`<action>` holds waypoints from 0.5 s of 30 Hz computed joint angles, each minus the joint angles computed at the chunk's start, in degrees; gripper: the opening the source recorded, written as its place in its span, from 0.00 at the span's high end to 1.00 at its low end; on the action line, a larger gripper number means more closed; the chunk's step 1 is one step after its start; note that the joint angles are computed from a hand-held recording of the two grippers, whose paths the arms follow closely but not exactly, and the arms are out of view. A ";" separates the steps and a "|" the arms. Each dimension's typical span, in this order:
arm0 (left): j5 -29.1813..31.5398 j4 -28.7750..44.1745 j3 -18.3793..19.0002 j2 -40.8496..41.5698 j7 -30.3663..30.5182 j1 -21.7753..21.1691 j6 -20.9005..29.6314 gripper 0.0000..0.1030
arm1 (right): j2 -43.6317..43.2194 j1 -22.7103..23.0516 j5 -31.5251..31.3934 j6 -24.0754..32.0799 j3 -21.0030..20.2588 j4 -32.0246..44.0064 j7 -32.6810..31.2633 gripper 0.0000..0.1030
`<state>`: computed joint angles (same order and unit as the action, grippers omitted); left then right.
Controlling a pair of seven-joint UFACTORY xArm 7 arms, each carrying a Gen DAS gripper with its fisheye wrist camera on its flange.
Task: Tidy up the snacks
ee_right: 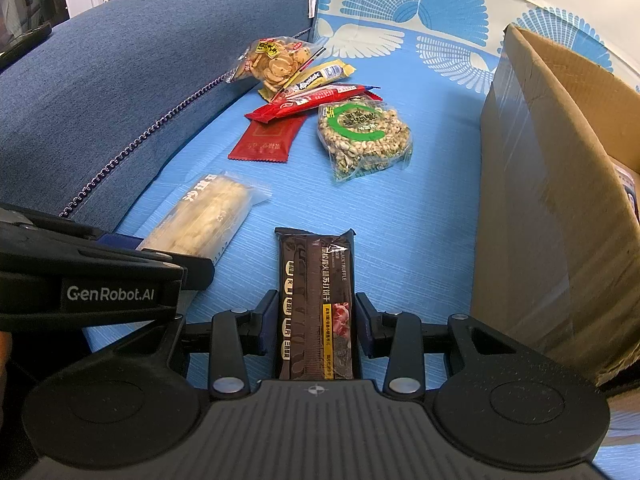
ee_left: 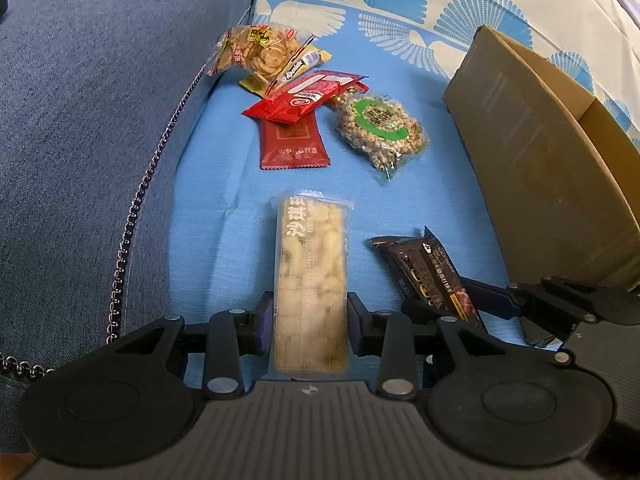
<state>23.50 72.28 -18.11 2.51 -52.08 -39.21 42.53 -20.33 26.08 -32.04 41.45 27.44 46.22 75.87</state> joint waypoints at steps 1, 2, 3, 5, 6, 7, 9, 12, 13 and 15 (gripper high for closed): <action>0.05 0.00 0.01 0.00 -0.04 -0.01 -0.05 0.61 | 0.01 0.03 0.01 0.06 0.02 0.04 0.03 0.60; 0.10 0.03 0.02 0.04 -0.11 -0.02 -0.11 0.61 | -0.02 0.06 0.01 0.05 0.01 0.00 0.03 0.60; 0.14 -0.02 0.02 0.01 -0.17 -0.04 -0.22 0.61 | -0.09 0.08 -0.01 0.00 -0.02 -0.09 0.03 0.60; 0.37 -0.02 0.02 0.01 -0.35 -0.07 -0.29 0.61 | -0.05 0.08 -0.01 0.03 0.03 -0.04 0.12 0.60; 0.65 0.03 0.00 0.00 -0.68 -0.13 -0.12 0.61 | -0.07 0.08 -0.04 0.03 0.02 -0.06 0.14 0.60; 0.77 -0.02 0.00 -0.03 -0.78 -0.15 -0.25 0.61 | -0.10 0.08 -0.10 0.08 0.07 -0.07 0.18 0.60; 1.06 -0.30 0.01 -0.26 -1.04 -0.14 -0.69 0.62 | -0.32 -0.04 -0.46 0.36 0.26 -0.04 0.46 0.60; 1.30 -1.10 0.00 -0.93 -1.58 0.07 -1.84 0.62 | -0.57 -0.31 -1.16 0.68 0.55 0.16 0.89 0.60; 1.36 -1.39 -0.03 -1.19 -1.79 0.18 -2.28 0.62 | -0.61 -0.40 -1.48 0.93 0.73 0.28 1.04 0.60; 1.73 -2.08 -0.10 -1.75 -2.47 0.44 -3.36 0.62 | -0.54 -0.56 -2.14 1.22 0.96 0.63 1.21 0.60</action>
<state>25.23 70.20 -18.21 0.75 -54.55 -38.77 39.17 -20.87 25.51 -34.18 42.68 28.40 46.85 77.07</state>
